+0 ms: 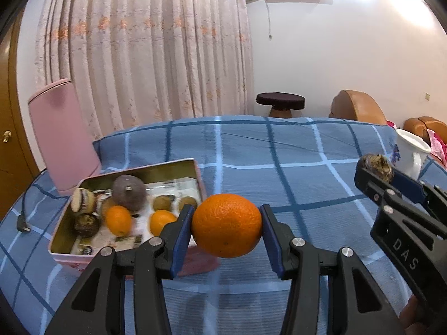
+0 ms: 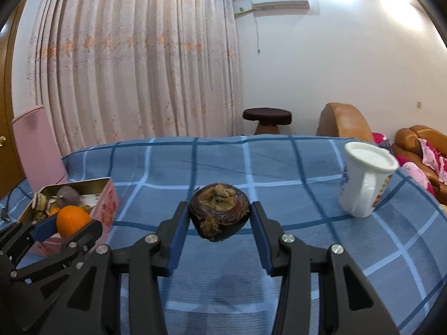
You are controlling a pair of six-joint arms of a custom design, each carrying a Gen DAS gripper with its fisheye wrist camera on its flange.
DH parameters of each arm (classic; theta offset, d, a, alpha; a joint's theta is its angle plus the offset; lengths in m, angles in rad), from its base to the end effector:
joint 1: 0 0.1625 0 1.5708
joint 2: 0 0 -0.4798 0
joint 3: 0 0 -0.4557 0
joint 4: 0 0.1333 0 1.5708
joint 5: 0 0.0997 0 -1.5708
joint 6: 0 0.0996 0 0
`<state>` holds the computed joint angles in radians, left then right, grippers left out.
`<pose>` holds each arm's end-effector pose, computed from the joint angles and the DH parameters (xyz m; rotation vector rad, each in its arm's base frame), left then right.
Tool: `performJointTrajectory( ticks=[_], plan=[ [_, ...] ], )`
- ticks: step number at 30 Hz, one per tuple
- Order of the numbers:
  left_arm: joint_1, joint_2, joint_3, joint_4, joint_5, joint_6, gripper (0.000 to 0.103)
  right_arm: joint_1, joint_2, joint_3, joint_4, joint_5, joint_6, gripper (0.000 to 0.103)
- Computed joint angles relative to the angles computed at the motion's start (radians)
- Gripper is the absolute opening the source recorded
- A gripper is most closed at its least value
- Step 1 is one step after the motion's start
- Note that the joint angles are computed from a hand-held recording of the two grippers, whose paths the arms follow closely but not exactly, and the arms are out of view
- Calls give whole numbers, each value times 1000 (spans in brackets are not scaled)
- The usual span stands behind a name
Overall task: Organize fruits
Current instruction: 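Carry the orange and dark brown fruit over the pink tin box, then lower and open the left tool to drop the orange while the right tool releases the dark fruit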
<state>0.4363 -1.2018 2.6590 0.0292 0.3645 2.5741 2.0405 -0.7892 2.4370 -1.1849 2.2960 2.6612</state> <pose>-0.0207 -0.2594 0.1135 0.5373 2.0661 -1.1646 0.2071 -0.2595 -0.0738 0.5238 -2.0991 1.2985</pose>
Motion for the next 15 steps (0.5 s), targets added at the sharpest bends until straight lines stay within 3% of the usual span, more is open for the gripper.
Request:
performJointTrajectory(
  ticks=[6, 15],
  plan=[
    [70, -198, 22, -16, -28, 168, 50, 57, 60, -63, 66, -11, 41, 47],
    [259, -528, 6, -124, -1, 590, 50, 130, 151, -176, 149, -18, 72, 47]
  ],
)
